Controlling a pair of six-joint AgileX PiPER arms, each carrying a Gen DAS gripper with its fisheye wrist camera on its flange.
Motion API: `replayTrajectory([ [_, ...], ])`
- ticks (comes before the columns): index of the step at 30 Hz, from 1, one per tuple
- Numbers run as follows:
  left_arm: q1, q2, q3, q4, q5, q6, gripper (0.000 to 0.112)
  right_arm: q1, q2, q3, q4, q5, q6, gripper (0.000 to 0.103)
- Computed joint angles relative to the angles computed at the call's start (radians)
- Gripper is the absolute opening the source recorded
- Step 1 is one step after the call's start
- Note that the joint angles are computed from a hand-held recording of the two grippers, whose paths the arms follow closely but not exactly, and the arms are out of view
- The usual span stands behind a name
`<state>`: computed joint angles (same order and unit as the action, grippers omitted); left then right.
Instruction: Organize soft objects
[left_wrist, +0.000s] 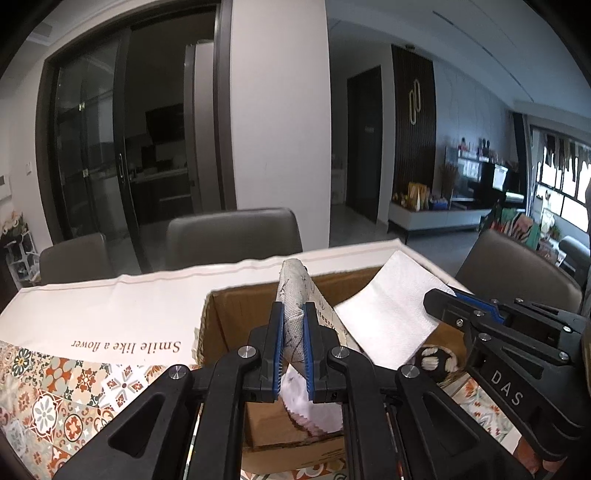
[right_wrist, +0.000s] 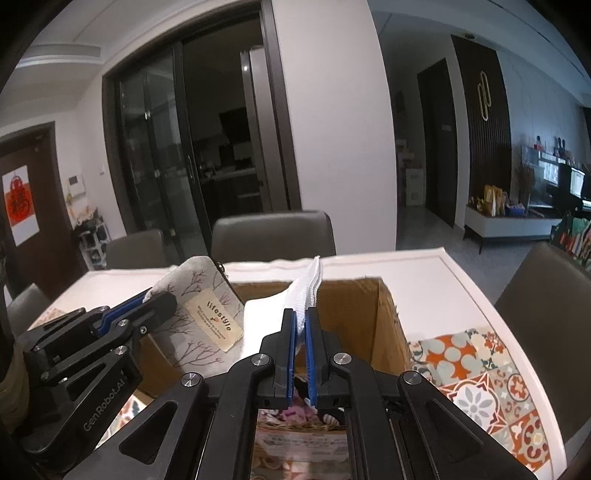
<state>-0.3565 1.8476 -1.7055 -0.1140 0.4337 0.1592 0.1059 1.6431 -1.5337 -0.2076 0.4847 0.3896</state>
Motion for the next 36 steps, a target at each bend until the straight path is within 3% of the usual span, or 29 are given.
replayTrajectory([
  [5, -0.011, 0.048, -0.055, 0.055, 0.063, -0.025, 0.013, -0.023, 0.039, -0.025, 0.063, 0.038, -0.050, 0.007],
  [8, -0.019, 0.038, -0.036, 0.089, 0.055, -0.046, 0.023, -0.030, 0.052, -0.035, 0.073, 0.051, -0.052, 0.009],
  [10, -0.025, 0.030, -0.028, 0.110, 0.046, -0.064, 0.037, -0.029, 0.053, -0.036, 0.068, 0.057, -0.044, 0.015],
  [12, -0.036, 0.017, -0.013, 0.171, 0.029, -0.114, 0.040, -0.028, 0.046, -0.030, 0.065, 0.049, -0.038, 0.034],
  [13, -0.040, 0.013, -0.010, 0.196, 0.027, -0.134, 0.041, -0.028, 0.042, -0.027, 0.058, 0.045, -0.028, 0.036],
  [23, -0.066, -0.085, 0.082, 0.412, 0.006, -0.354, 0.053, -0.012, -0.019, 0.003, -0.021, 0.074, 0.059, 0.038],
  [31, -0.076, -0.225, 0.229, 0.511, -0.019, -0.471, 0.056, 0.024, -0.134, 0.090, -0.083, 0.091, 0.120, 0.038],
  [36, -0.075, -0.323, 0.314, 0.493, -0.027, -0.474, 0.056, 0.094, -0.214, 0.135, -0.209, 0.120, 0.221, 0.038],
])
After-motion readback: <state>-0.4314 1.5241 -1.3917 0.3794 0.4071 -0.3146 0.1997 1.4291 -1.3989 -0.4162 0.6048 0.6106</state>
